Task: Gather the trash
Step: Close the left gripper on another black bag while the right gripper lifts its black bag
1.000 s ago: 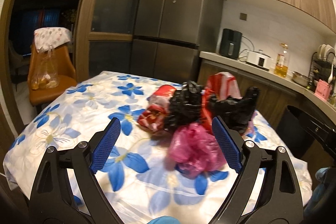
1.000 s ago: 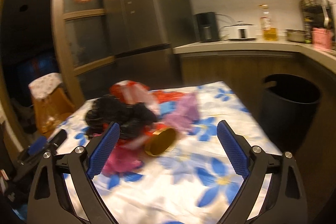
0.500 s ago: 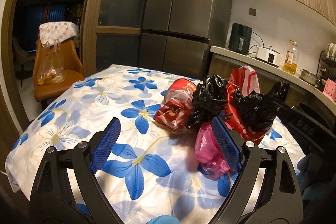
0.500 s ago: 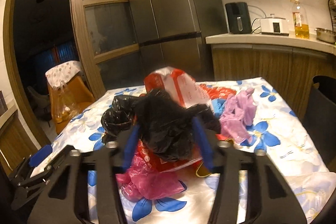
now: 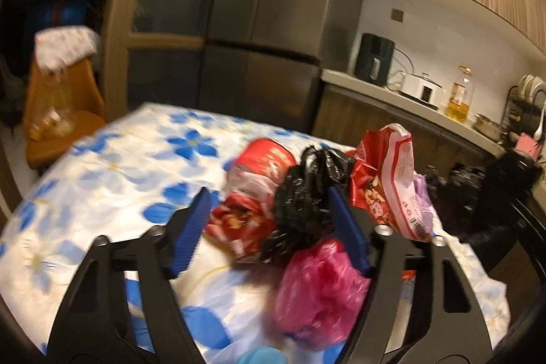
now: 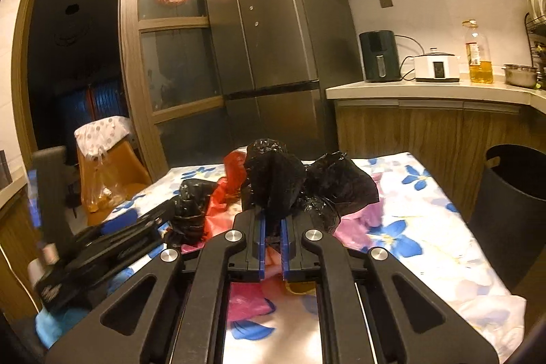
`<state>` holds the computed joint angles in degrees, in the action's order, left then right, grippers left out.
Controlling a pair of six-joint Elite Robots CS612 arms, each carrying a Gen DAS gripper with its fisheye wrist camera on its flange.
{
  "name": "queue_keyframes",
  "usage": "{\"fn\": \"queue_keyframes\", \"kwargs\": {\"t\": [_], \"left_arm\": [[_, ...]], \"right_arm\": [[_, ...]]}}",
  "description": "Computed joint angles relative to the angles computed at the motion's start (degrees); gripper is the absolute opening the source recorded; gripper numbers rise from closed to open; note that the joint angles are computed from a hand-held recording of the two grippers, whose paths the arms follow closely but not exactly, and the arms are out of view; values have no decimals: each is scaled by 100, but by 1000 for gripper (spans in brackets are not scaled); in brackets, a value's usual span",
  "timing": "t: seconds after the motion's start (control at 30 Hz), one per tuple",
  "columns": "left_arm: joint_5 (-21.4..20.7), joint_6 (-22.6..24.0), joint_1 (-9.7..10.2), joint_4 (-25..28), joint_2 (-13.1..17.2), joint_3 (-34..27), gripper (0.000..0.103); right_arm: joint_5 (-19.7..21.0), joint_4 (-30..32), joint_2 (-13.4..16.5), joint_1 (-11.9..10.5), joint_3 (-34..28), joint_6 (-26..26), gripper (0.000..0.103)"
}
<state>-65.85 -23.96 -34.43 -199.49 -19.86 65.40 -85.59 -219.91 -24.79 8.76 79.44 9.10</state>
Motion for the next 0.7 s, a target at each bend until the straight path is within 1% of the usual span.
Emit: {"fn": "queue_keyframes", "kwargs": {"t": [0.03, 0.1, 0.13, 0.17, 0.2, 0.23, 0.27, 0.3, 0.4, 0.47, 0.63, 0.7], "left_arm": [[-284, -139, 55, 184, 27, -92, 58], [-549, -226, 100, 290, 68, -186, 50], [-686, -260, 118, 306, 90, -224, 41], [-767, -291, 126, 325, 103, -246, 36], [-830, -307, 129, 323, 114, -261, 25], [-892, -335, 133, 317, 120, -265, 17], [-894, -340, 129, 303, 123, -264, 14], [-872, -346, 123, 287, 121, -248, 6], [-785, -494, 120, 154, 73, -130, 3], [-604, -527, 93, -23, 1, 19, 2], [120, -331, -39, -467, -237, 462, 2], [486, -215, -108, -731, -334, 646, 2]], "right_arm": [[-31, -25, -24, -17, 55, -7, 8], [-120, -27, -58, -34, 121, -34, 8], [-160, -22, -71, -45, 154, -44, 8], [-194, -2, -84, -57, 184, -28, 8], [-194, 15, -93, -70, 207, 4, 8], [-196, 20, -105, -75, 232, 32, 8], [-199, 27, -113, -85, 252, 54, 8], [-207, 24, -123, -86, 272, 63, 8], [-235, -19, -146, -92, 336, 99, 8], [-238, -73, -166, -104, 388, 137, 8], [-263, -233, -223, -109, 524, 150, 8], [-259, -281, -245, -119, 578, 166, 8]]}}
